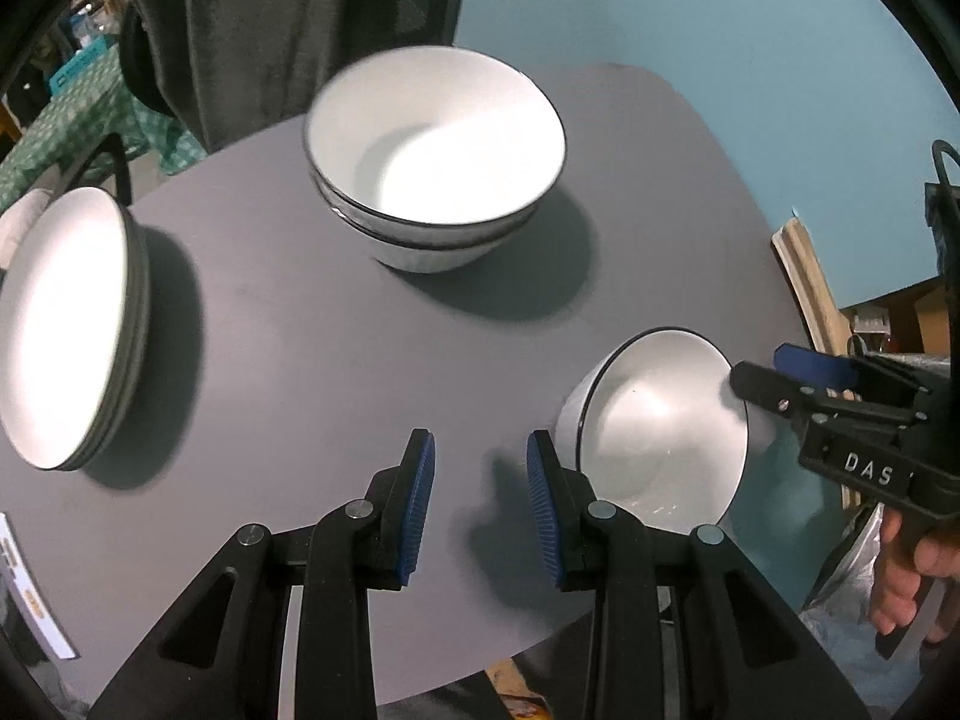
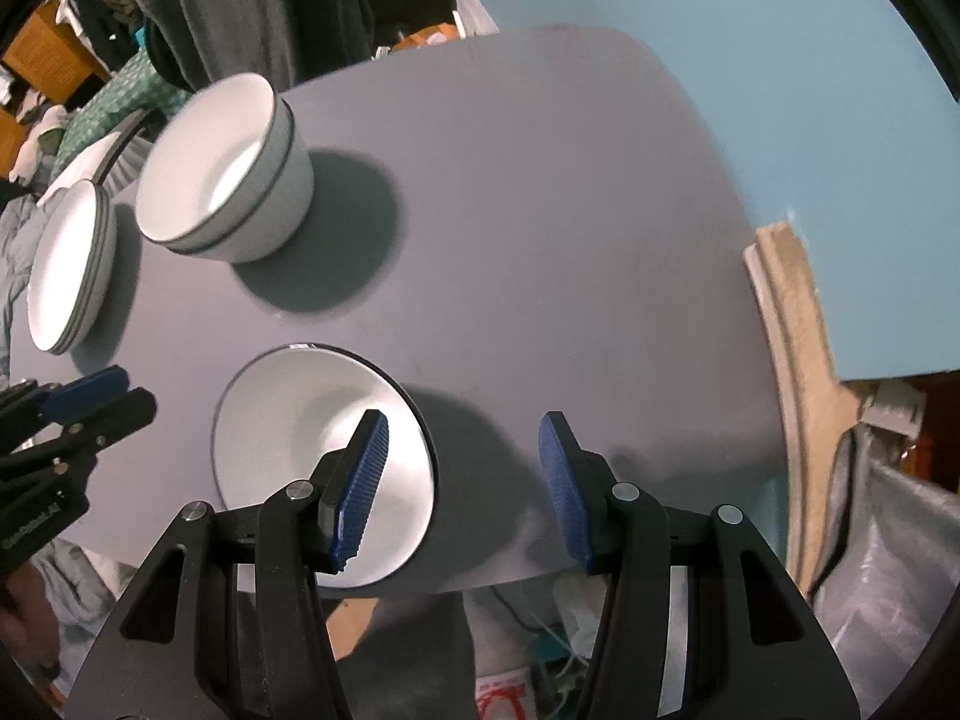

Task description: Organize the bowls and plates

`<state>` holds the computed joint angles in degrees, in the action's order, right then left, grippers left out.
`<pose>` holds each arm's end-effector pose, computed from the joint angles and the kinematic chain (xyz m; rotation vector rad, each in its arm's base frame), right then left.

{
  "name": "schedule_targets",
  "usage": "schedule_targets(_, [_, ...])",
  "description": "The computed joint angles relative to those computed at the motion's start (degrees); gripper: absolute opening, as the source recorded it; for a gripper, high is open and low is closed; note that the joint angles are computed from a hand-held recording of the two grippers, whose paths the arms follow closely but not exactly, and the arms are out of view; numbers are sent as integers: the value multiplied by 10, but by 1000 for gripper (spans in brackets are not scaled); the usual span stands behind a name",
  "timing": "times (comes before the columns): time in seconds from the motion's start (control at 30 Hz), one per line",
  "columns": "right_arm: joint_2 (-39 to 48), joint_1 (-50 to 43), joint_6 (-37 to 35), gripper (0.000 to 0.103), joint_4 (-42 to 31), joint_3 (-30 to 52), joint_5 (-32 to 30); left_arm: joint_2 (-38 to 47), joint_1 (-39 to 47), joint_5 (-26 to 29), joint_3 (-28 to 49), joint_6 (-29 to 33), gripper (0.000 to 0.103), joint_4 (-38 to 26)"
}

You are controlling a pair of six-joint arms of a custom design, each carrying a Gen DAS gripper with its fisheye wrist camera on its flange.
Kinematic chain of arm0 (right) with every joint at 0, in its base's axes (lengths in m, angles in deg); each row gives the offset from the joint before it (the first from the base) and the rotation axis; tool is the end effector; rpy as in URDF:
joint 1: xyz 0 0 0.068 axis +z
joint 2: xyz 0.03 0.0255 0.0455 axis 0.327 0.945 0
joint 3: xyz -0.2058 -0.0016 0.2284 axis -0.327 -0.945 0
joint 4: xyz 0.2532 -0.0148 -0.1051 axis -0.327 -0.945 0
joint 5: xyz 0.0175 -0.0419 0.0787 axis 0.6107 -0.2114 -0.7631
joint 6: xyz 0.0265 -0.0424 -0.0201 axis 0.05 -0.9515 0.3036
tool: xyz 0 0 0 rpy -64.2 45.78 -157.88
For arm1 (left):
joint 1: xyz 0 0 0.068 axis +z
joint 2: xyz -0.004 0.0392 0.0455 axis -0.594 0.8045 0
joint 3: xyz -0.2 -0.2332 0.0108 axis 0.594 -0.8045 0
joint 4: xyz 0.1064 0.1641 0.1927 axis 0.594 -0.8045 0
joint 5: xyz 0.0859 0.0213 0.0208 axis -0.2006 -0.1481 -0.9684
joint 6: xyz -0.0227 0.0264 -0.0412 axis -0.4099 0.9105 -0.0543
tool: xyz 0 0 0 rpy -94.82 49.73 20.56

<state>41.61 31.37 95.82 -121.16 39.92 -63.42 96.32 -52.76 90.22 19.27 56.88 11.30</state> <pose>0.2751 0.0608 0.1922 0.1433 3.0186 0.0875 0.2963 -0.0950 0.1676 0.5177 2.9319 -0.3622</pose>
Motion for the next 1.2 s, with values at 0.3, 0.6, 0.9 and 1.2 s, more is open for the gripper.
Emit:
schedule_targets(0.3, [17,-4,22,51,51,-43,-31,30,-26,-4,-6,-22,32,14])
schedule_targets(0.6, [10,-2,40,51,71,-73,-37,-7,15,36,-6,-43,42,-21])
schedule_targets(0.9, [5,-16,30,51,71,-79,-52,20,-41,27,-10,-58,43,6])
schedule_targets(1.2, [19,-9,22,50,78,-76,-57,76,-74,15,6,-76,43,33])
